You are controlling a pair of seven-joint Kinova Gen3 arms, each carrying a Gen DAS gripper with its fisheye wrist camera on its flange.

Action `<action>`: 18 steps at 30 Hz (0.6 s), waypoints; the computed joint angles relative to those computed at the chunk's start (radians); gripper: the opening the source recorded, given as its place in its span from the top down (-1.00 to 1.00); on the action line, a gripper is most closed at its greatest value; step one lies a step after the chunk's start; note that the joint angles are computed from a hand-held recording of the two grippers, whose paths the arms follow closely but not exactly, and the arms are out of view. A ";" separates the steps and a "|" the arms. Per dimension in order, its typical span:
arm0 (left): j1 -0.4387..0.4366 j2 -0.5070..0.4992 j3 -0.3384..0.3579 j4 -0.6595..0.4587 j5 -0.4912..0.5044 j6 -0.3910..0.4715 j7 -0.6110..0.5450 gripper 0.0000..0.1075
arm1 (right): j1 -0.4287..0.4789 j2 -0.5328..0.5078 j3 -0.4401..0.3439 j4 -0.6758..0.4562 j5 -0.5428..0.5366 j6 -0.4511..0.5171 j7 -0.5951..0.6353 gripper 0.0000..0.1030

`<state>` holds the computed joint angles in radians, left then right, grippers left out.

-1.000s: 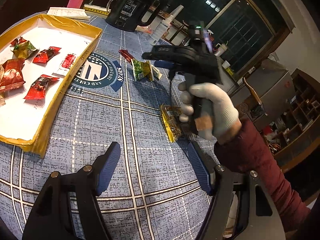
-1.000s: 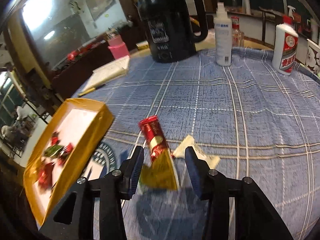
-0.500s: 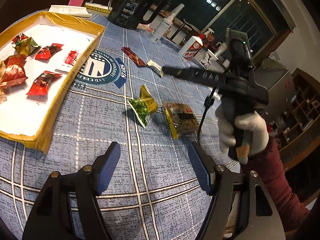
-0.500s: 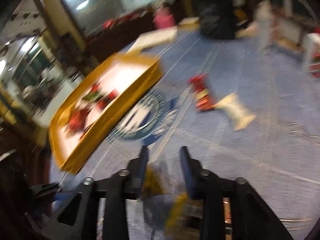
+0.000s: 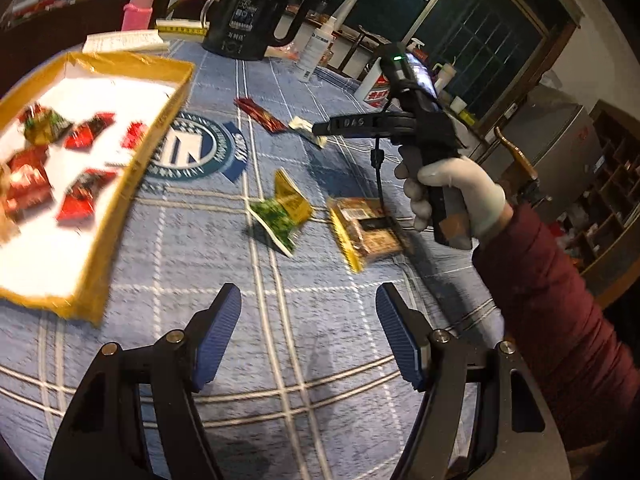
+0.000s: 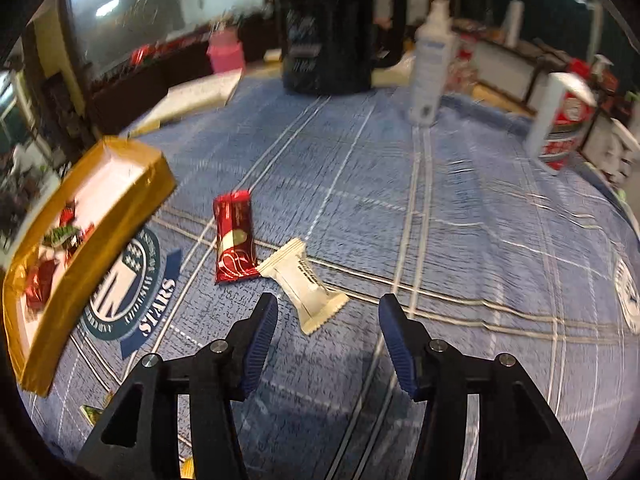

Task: Organize snacks
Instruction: 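Grasp the white-wrapped cake with the right gripper, then grasp the green-and-yellow packet with the left gripper while the right gripper holds the white cake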

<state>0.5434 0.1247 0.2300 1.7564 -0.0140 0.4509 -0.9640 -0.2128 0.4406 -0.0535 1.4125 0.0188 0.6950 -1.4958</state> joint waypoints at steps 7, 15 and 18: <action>-0.054 0.027 0.017 -0.027 0.096 0.018 -0.145 -0.29 | -0.002 0.065 -0.006 -0.063 0.002 0.040 0.025 0.00; -0.035 0.040 -0.007 -0.038 0.100 0.030 -0.145 -0.29 | -0.001 0.033 -0.005 -0.008 -0.023 0.006 0.019 0.63; -0.004 0.053 -0.023 -0.070 0.027 0.059 -0.099 -0.29 | 0.029 -0.022 -0.026 0.065 -0.061 -0.046 0.024 0.64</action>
